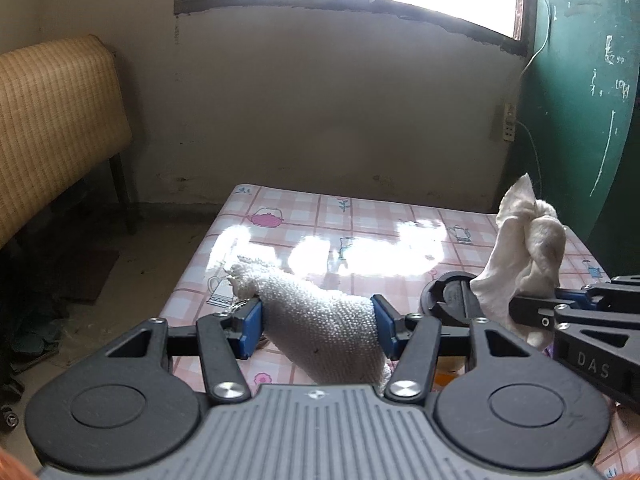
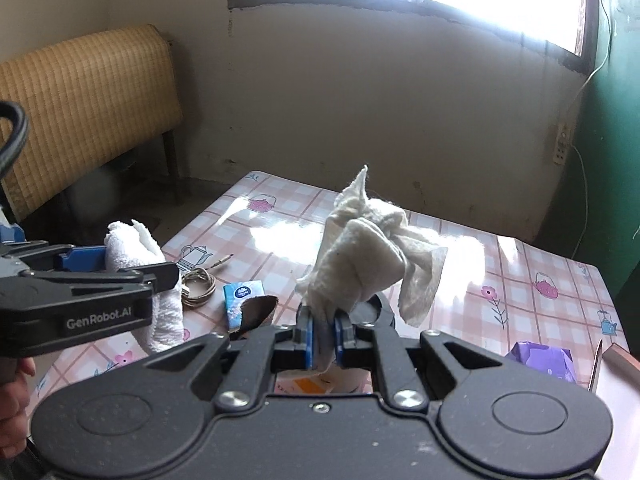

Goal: Organize soft objects
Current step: 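Carry the white towel and white cloth in both grippers toward the white tray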

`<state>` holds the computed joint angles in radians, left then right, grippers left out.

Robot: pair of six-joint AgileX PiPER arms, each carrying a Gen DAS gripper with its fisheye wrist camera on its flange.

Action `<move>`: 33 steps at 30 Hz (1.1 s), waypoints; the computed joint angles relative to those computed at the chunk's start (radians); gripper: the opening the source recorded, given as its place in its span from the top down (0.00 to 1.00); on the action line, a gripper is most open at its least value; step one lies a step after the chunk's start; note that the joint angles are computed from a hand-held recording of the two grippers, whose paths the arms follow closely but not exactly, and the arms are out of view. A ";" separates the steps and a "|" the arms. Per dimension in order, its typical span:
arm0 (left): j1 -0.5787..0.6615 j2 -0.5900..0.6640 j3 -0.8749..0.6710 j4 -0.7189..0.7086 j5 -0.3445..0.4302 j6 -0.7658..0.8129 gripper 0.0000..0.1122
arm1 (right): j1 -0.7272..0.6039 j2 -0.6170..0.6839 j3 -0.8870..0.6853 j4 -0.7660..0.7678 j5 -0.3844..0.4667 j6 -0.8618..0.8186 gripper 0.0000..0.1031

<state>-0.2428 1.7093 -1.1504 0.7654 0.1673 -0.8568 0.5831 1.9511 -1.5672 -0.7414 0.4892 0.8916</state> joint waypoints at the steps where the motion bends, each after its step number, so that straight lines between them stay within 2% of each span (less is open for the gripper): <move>1: -0.002 0.000 0.001 0.003 -0.001 -0.001 0.49 | -0.006 -0.003 0.003 0.011 -0.005 -0.010 0.88; 8: -0.015 0.015 -0.032 -0.134 -0.001 0.137 0.49 | -0.022 -0.041 0.050 -0.007 -0.004 0.023 0.88; 21: -0.100 0.065 -0.095 -0.088 0.015 0.088 0.49 | -0.075 -0.130 0.185 -0.064 -0.035 0.106 0.88; 33: -0.165 0.121 -0.162 -0.165 0.025 0.172 0.49 | -0.132 -0.207 0.288 -0.083 -0.069 0.136 0.88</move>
